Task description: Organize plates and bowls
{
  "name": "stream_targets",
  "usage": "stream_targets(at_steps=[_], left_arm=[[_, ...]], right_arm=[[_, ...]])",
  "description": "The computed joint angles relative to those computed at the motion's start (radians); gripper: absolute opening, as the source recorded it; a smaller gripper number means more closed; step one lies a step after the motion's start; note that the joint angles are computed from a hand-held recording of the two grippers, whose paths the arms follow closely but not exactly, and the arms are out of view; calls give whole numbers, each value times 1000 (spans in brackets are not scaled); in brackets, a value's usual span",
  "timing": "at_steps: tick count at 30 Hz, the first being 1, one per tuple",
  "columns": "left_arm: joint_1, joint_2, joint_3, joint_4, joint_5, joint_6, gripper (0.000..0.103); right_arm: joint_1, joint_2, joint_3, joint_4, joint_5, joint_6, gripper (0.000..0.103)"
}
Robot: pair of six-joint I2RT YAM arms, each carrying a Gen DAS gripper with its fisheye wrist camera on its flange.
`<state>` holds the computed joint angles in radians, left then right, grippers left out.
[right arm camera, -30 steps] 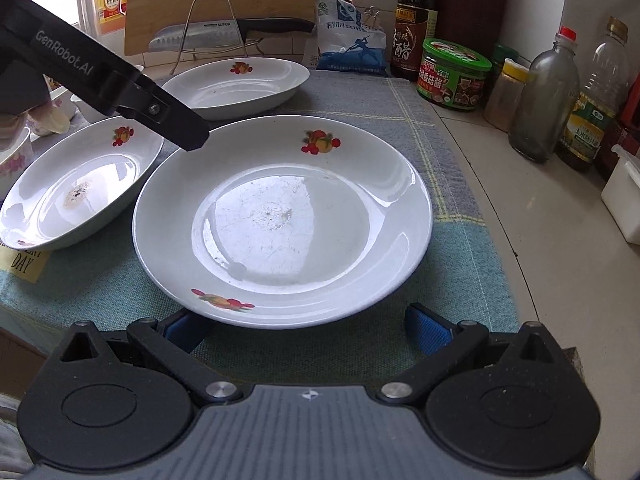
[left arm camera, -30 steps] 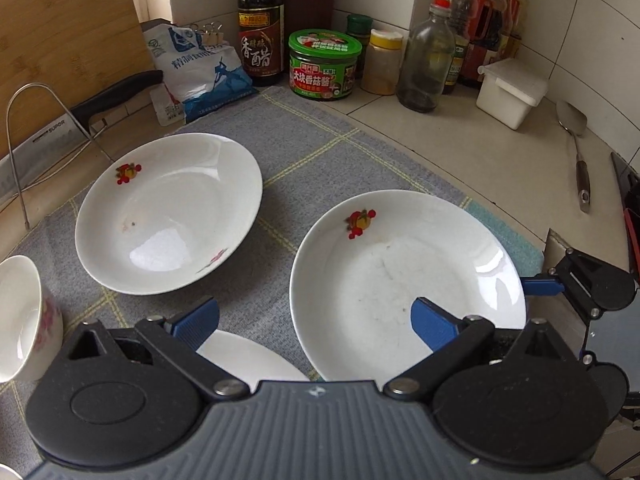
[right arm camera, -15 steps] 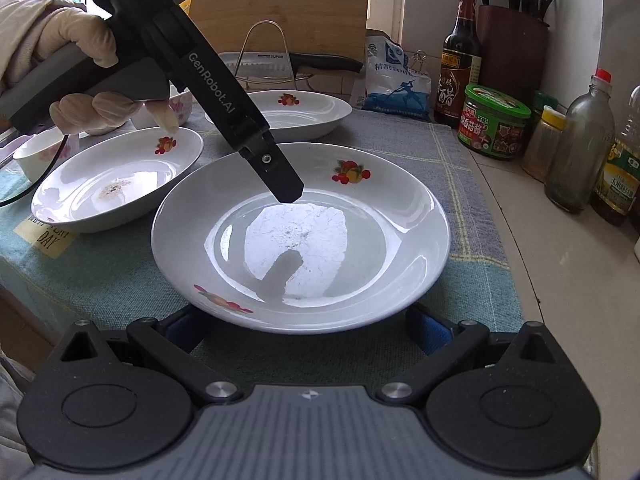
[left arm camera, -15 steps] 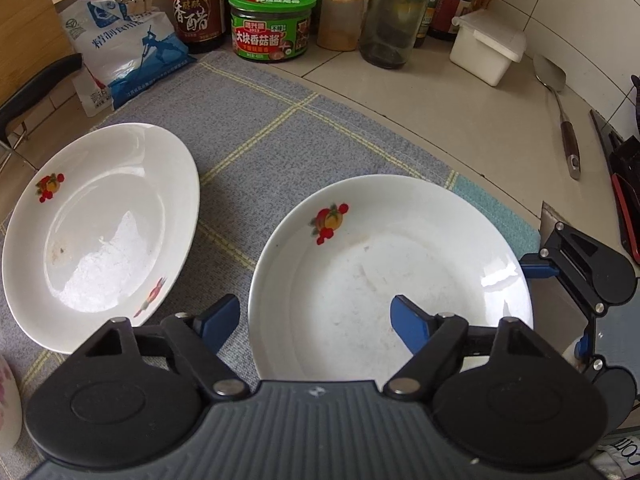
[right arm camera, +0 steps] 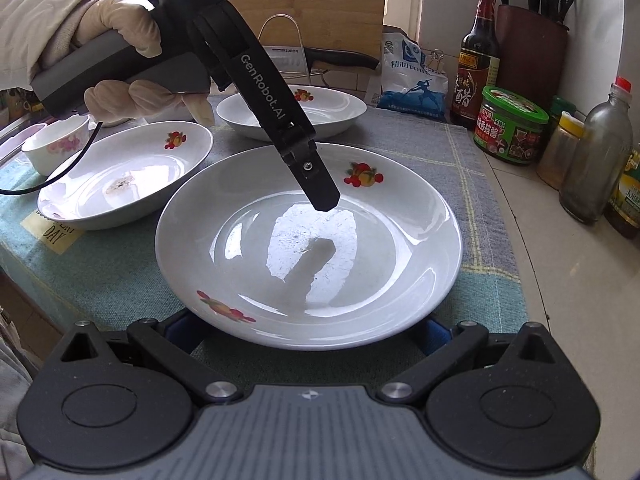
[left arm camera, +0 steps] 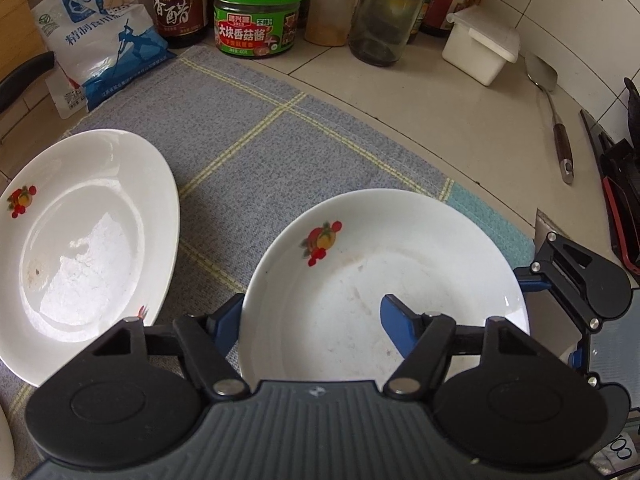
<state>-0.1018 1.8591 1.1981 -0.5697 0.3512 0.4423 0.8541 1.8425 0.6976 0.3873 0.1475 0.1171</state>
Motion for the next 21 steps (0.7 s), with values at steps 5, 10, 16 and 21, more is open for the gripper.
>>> stream_targets(at_steps=[5, 10, 16, 21], left_arm=[[-1, -2, -5, 8, 2, 15, 71], [3, -4, 6, 15, 17, 11, 71], [-8, 24, 63, 22, 28, -3, 71], [-28, 81, 133, 39, 31, -19, 71]], right_arm=[[2, 2, 32, -53, 12, -3, 103], [-6, -1, 57, -89, 16, -20, 103], [-50, -9, 83, -114, -11, -54, 103], [-98, 11, 116, -127, -22, -92, 103]])
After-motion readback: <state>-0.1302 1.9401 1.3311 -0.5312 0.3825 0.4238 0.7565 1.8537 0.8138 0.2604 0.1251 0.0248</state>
